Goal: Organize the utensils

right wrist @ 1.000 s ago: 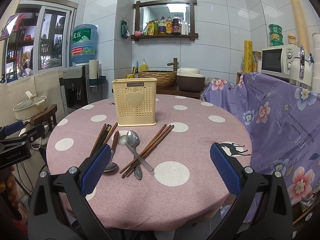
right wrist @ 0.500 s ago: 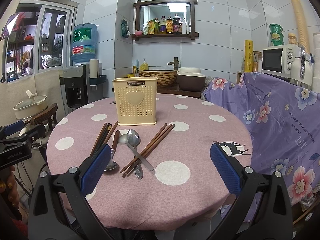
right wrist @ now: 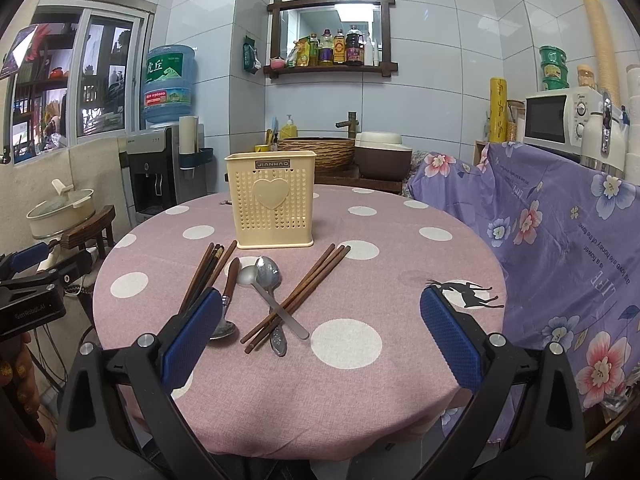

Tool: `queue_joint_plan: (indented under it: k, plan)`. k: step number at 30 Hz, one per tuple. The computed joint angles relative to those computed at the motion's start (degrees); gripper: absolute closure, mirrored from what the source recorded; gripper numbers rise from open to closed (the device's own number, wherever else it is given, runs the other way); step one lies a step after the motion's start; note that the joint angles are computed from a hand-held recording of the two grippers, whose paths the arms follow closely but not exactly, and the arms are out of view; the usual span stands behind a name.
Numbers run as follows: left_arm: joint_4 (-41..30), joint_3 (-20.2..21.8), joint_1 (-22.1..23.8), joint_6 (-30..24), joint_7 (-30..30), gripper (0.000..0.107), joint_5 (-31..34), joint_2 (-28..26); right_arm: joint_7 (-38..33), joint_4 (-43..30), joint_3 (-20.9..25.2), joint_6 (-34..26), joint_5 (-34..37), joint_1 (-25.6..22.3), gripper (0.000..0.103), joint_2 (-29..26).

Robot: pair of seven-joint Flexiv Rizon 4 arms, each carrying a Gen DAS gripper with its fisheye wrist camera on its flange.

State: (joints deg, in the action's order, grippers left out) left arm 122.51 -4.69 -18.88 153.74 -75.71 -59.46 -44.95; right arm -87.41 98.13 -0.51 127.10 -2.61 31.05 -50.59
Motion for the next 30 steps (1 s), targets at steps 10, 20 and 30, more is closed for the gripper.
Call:
queue_joint_plan:
  k: [10,20,30]
  plan:
    - [-0.28,-0.12,0.24,-1.48,0.85,0.009,-0.54,0.12,-0.02,-0.15,-0.05,-0.85,-0.34,-0.05,0.005,-0.06]
    - [-4.32,0.59,5.9,-20.4,6.96,0.009,1.94,1.78,4.25,-9.38,-0.28,-13.52,-5.31,-2.47,0.005,-3.83]
    - [-11.5,6.25,7.34,-33.82,7.08,0.024,9.42,-0.03,5.4,-22.9,12.93,-30.46,-21.47,-12.28,0.005,-10.37]
